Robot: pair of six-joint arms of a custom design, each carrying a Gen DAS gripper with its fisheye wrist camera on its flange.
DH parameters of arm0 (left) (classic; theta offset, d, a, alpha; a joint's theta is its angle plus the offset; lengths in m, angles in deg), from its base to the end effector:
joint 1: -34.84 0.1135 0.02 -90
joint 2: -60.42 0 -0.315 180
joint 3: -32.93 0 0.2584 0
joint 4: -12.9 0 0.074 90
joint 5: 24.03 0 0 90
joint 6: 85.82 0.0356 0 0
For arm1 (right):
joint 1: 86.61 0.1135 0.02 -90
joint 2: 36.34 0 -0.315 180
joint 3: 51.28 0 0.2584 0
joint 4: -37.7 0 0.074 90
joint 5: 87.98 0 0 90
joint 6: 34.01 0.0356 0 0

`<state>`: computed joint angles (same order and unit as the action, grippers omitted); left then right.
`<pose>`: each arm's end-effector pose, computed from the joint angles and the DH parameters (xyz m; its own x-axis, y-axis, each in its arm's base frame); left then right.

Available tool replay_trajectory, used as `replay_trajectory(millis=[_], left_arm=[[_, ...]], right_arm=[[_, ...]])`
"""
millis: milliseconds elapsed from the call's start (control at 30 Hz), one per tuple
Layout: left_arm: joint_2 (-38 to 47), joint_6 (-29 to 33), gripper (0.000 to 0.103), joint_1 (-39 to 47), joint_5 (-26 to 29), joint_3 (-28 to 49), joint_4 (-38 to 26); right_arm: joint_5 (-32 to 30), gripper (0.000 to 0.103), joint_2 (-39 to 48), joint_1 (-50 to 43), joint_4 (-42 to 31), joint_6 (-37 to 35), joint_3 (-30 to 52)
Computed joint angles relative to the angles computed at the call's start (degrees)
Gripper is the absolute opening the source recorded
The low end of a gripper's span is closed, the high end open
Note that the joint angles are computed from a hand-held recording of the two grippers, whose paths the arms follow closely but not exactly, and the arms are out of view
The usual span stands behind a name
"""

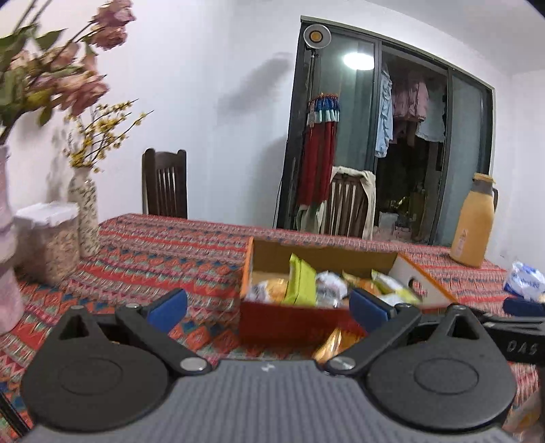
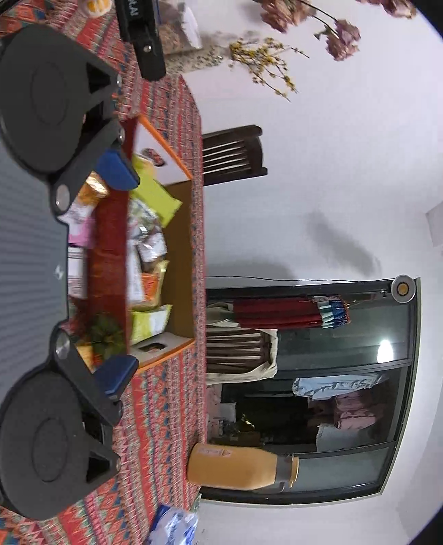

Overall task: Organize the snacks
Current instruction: 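Withdraw both tools from the box back toward the snack heap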

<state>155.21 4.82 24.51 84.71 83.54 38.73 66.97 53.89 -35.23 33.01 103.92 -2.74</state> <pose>0.3264 -0.0711 0.2134 -0.3045 0.0662 -0.9502 0.4732 0.8763 -0.0905 0.1973 0.1953 0.1922 -0.2588 0.1797 -0.9491 0.3751 0.9241 0.0727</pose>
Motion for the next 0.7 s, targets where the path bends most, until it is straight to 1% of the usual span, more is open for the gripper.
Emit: replay_trajectory(millis=[100, 200, 267, 333, 433, 500, 600, 700], left_arm=[[-1.04, 2.49, 0.103, 3.58, 2.75, -4.09, 0.83], [-1.06, 3.33, 0.103, 7.0, 3.87, -5.59, -0.98], [-1.5, 3.3, 0.103, 9.36, 5.05, -6.63, -1.27], [-2.0, 3.59, 0.103, 11.35, 6.28, -7.44, -1.47], [-2.64, 4.17, 0.103, 12.72, 7.04, -7.74, -1.89], [-2.4, 4.0, 0.103, 12.7, 6.97, -7.38, -2.06], [-1.76, 4.37, 0.103, 11.22, 6.38, -7.73, -2.02], [-0.35, 5.28, 0.103, 9.87, 5.92, -7.64, -2.36]], right_arm=[[2.18, 0.103, 1.01, 5.03, -13.04, 12.63, 1.78], [1.56, 0.103, 3.35, 9.06, -24.96, 26.11, 3.6], [0.6, 0.103, 5.28, 11.24, -30.33, 32.67, 4.65], [-0.41, 0.103, 6.95, 13.2, -33.38, 36.97, 5.31], [-1.8, 0.103, 8.56, 13.95, -33.82, 37.91, 6.01], [-2.38, 0.103, 8.76, 13.79, -32.35, 36.96, 5.72], [-3.51, 0.103, 8.91, 12.65, -27.6, 34.08, 4.41], [-6.19, 0.103, 9.56, 10.12, -20.18, 29.25, 2.8]])
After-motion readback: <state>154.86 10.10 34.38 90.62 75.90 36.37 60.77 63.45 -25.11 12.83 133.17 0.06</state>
